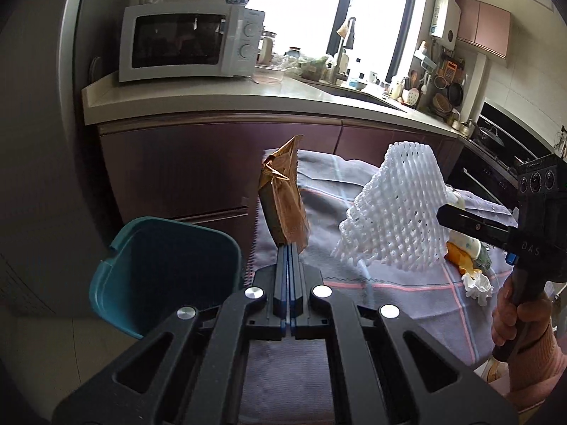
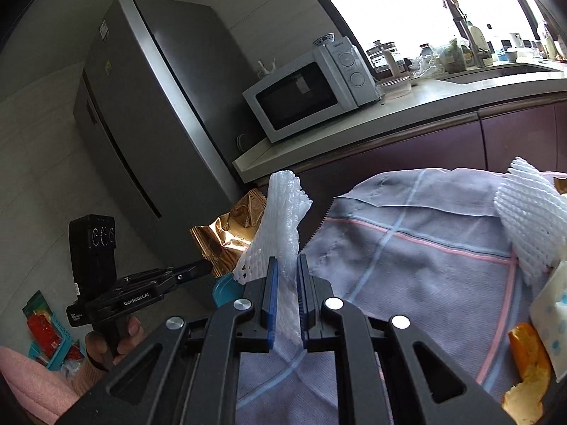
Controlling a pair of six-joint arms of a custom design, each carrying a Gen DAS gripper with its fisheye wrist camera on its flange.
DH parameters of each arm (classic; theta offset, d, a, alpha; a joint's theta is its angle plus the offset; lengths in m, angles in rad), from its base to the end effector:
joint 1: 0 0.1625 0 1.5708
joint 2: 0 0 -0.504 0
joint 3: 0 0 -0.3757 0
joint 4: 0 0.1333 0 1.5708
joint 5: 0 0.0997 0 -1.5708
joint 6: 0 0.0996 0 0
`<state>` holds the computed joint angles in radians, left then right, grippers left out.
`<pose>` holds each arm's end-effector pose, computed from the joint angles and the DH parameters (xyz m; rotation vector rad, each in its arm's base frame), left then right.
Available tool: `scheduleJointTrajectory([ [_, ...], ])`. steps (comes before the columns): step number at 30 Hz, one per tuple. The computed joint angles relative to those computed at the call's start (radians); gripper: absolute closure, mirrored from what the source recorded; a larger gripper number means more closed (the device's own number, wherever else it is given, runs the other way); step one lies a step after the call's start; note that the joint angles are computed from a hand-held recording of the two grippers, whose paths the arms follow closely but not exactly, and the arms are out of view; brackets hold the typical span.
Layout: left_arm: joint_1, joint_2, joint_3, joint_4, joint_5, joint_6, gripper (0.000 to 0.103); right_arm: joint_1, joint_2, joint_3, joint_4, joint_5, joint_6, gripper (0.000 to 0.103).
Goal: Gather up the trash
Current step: 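Carry the gold wrapper and foam net in both tools over the teal bin, then open both tools to drop the wrapper and foam net into the bin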
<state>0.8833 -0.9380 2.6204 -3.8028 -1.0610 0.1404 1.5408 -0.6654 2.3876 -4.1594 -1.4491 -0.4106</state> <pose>-0.1048 -0.4143 0.1735 0.8900 2.5111 -0.9083 0.1309 -0.4839 0.1142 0.6027 -2.7148 1.2916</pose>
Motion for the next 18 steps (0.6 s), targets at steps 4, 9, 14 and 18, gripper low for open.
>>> scheduleJointTrajectory([
  [4,0.071,-0.052,-0.02,0.036,0.047,0.002,0.102,0.048,0.019,-0.129,0.186,-0.03,-0.007,0.094],
  [9,0.168,-0.065,-0.065,0.089,0.082,0.005,0.102,0.108,0.079,-0.278,0.364,-0.103,0.008,0.094],
  [14,0.256,-0.037,-0.126,0.139,0.076,0.013,0.102,0.148,0.133,-0.401,0.494,-0.18,0.027,0.094],
  [18,0.305,-0.007,-0.171,0.17,0.076,0.023,0.102,0.174,0.174,-0.475,0.567,-0.25,0.04,0.094],
])
